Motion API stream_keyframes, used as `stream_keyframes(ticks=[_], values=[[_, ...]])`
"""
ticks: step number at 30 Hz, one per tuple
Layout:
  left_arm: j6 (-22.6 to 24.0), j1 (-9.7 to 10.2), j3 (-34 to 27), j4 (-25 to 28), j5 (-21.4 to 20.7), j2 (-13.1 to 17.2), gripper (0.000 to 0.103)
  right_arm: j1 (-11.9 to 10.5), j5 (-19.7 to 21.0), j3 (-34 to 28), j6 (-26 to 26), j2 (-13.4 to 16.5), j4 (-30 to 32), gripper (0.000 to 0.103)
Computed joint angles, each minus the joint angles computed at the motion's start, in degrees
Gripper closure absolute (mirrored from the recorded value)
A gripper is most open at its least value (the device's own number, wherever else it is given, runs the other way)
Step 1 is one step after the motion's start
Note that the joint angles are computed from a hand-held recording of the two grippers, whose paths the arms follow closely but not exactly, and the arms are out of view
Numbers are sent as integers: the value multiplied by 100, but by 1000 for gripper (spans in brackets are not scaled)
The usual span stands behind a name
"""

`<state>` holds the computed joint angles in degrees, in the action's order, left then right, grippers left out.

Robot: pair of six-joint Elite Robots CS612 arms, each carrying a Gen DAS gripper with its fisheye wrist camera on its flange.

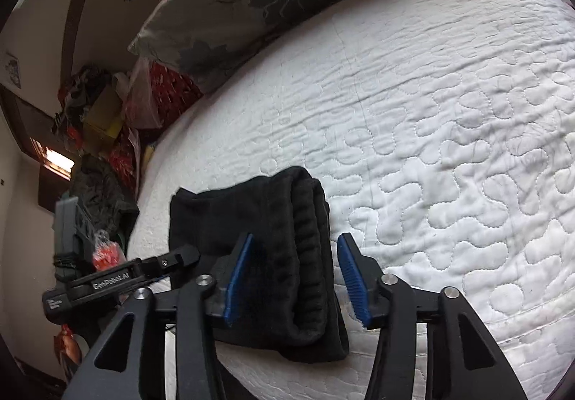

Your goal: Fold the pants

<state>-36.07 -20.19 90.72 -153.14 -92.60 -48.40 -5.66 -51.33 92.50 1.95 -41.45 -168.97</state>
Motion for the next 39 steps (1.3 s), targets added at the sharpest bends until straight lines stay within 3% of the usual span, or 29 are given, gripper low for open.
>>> stream_keyframes(ticks=[2, 6, 8, 10, 13, 24, 28, 34, 39], values=[[-66, 5, -57, 114, -9, 62, 18, 71, -244, 18, -340, -18, 94, 52], [-367, 82, -4, -274, -289, 163, 10, 158, -585, 100, -495, -3, -184, 53], [-173, 56, -13, -308, -277, 186, 0, 145, -553, 88, -405, 8, -138, 55], [193, -38, -126, -56, -67, 230, 0, 133, -498, 64, -363, 19, -74, 54], [152, -135, -53, -286, 270, 227, 0, 164, -678, 108, -473, -16, -133, 54], [-70, -181, 507, -1176, 427, 62, 0, 219, -796, 81, -336, -2, -166, 49], [-38, -146, 605, -1202, 347, 19, 0, 205, -735, 87, -312, 17, -202, 48], [34, -49, 375, -804, 119, 63, 0, 171, -653, 110, -277, 35, -267, 48], [-60, -76, 512, -1105, 232, 44, 0, 174, -670, 133, -253, 20, -280, 47]])
